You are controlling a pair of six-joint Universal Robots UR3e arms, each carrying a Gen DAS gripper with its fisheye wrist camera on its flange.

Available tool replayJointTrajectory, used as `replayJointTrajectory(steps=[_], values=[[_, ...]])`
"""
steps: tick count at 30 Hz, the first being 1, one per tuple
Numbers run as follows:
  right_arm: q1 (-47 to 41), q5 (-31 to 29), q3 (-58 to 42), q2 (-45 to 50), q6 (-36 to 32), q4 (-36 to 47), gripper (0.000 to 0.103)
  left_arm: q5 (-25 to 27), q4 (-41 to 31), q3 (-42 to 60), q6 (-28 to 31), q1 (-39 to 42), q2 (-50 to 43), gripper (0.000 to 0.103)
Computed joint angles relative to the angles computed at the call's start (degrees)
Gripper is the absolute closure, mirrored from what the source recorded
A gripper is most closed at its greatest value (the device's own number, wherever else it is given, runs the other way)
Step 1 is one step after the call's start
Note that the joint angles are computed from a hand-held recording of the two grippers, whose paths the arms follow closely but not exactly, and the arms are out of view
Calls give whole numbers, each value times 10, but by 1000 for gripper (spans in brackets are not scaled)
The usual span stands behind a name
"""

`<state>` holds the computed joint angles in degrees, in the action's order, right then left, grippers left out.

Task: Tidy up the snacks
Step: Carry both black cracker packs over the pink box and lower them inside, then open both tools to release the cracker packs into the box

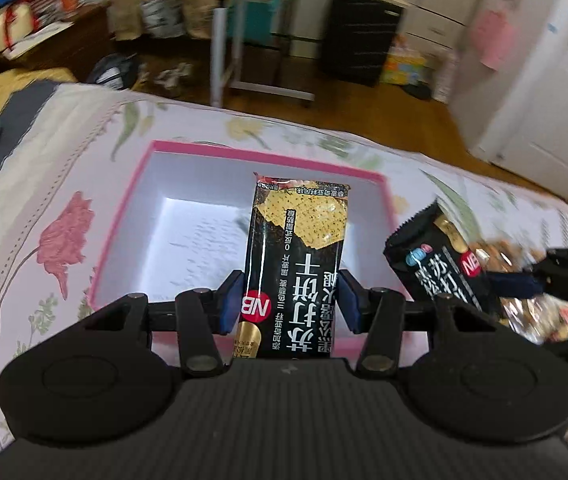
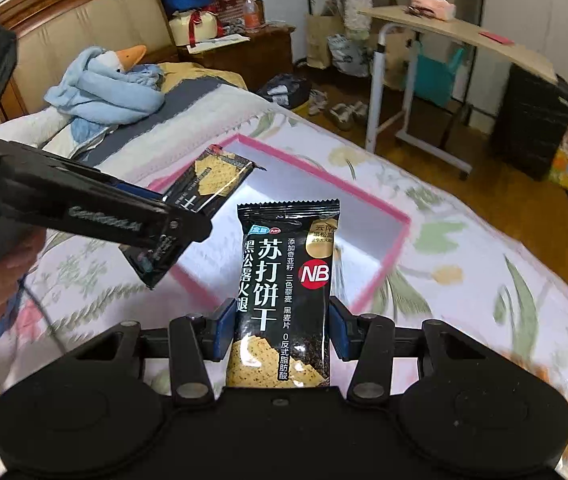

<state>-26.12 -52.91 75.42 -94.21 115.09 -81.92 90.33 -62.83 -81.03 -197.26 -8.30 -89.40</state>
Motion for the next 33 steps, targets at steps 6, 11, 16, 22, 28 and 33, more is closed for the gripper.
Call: replayJointTrajectory(steps=[6, 11, 16, 22, 28, 33], values=[[128, -50, -22, 153, 108, -161, 51, -44, 64, -24, -18, 78, -84, 55], [185, -81, -58, 260, 156, -210, 51, -39, 60, -2, -33, 104, -166, 55], [217, -102, -84, 305, 164, -198, 50, -16, 57, 16, -27, 105, -213, 54], [221, -121, -114, 304, 177, -153, 38, -11, 61, 2, -36, 114, -205, 48], [165, -90, -67, 218, 144, -116, 38, -43, 44, -39, -4, 125, -124, 48], [98, -85, -98, 152, 68, -11, 38, -47, -9, -37, 39, 109, -41, 48]])
